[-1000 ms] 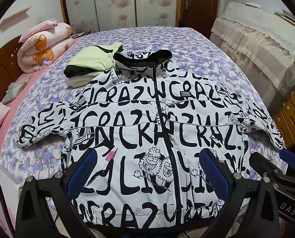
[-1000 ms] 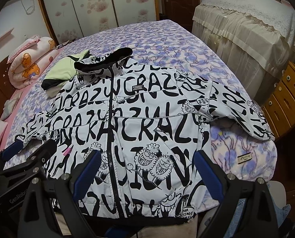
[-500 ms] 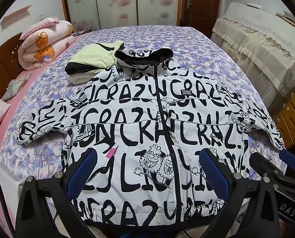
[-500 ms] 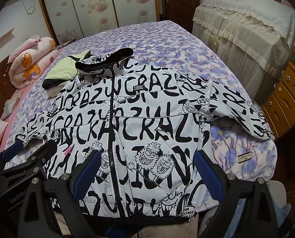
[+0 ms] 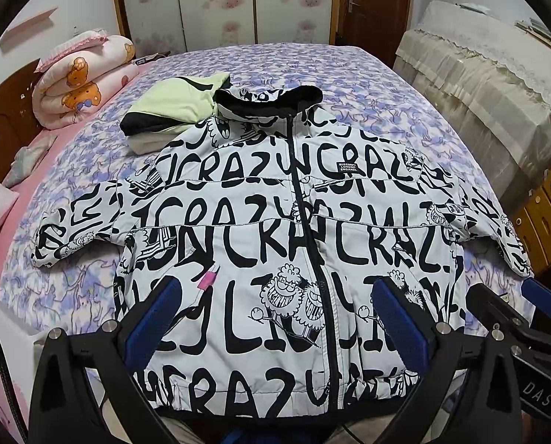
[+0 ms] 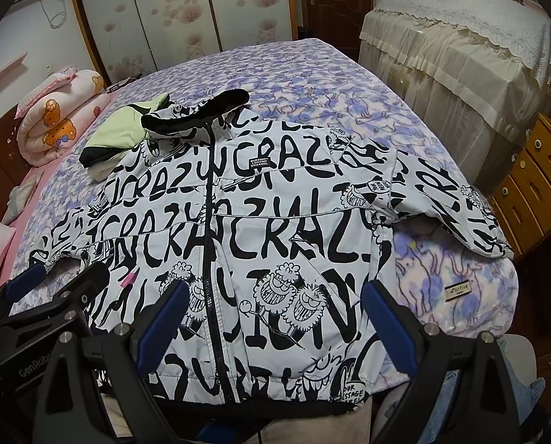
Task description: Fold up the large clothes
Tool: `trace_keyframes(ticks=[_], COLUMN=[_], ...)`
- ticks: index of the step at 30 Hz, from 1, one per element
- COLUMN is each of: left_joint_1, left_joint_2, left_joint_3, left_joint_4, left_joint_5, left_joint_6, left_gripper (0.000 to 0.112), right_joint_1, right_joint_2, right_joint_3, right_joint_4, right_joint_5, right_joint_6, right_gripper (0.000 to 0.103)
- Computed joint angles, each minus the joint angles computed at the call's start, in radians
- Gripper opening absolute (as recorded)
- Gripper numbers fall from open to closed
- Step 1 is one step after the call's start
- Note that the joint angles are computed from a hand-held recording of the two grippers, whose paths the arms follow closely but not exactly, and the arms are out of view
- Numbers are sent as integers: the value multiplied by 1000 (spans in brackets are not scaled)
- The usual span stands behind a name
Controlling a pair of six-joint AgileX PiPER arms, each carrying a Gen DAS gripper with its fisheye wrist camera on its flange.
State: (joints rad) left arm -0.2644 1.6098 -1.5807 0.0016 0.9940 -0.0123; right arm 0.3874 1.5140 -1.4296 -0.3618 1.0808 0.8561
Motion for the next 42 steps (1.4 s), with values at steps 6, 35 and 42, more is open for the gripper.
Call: trace_keyframes(ticks=[6,35,42], left_joint_1=[3,-23,-66], left_joint_2=[-6,32,55], left_joint_3=[6,-56,-101], left_joint_4=[0,20,46], left_joint_5=[0,35,55], left_joint_6=[3,-21,-63], left_gripper=[102,102,102], right_joint_1=[4,-1,-26], right_joint_2=[-2,-14,-15], right_joint_3=[6,16,-15], right_joint_4=[-7,-13,-3], right_joint_5=[-2,-15,-21], right_joint_6=[7,-1,-44], right_gripper=[95,95,95])
